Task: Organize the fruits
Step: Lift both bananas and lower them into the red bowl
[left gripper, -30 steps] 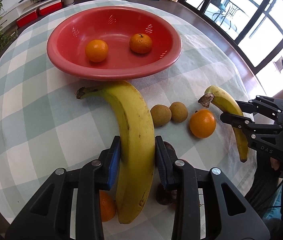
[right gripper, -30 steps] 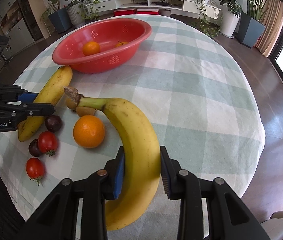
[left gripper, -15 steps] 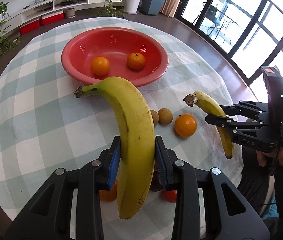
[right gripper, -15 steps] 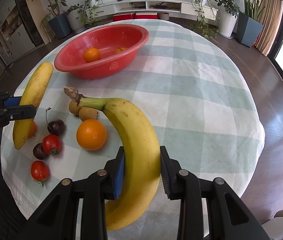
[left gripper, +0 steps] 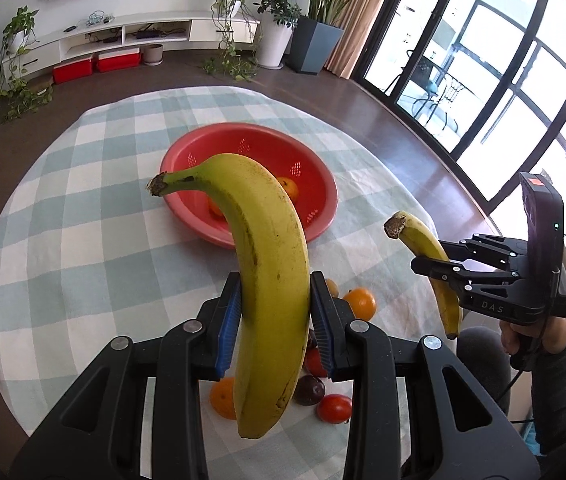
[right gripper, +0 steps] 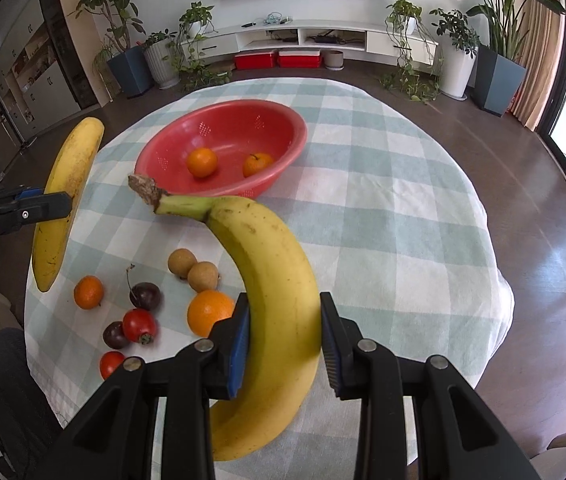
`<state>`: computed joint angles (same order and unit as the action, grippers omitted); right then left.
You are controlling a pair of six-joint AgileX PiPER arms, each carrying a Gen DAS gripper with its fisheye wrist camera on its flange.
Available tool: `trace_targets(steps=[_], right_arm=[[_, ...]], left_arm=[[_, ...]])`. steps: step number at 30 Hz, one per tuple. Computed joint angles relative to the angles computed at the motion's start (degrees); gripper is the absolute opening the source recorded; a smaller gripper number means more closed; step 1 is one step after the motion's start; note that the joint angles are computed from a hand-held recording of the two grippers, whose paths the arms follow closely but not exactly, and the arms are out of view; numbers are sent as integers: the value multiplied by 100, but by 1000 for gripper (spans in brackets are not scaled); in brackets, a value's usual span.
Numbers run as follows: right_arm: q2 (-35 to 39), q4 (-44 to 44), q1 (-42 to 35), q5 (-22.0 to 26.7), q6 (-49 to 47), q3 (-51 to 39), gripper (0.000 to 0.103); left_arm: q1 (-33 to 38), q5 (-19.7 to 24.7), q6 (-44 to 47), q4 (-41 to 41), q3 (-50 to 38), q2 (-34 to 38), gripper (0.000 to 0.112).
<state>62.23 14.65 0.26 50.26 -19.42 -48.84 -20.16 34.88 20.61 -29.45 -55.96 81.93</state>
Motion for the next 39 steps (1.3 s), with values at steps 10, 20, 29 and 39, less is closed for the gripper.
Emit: trace_targets(steps=[10, 20, 29, 39], right_arm=[[837, -219, 624, 80, 431, -1458, 35], [2472, -175, 953, 80, 680, -2932, 35], [3554, -328, 1008, 67, 958, -3589, 35], [4126, -481, 1064, -96, 1225, -3716, 35]], left_arm=[[221, 324, -266, 209, -1336, 732, 30], [165, 657, -852, 625, -3069, 2272, 30], [210, 1072, -1227, 823, -4498, 3661, 31], [17, 947, -1491, 1394, -4789, 4131, 31]])
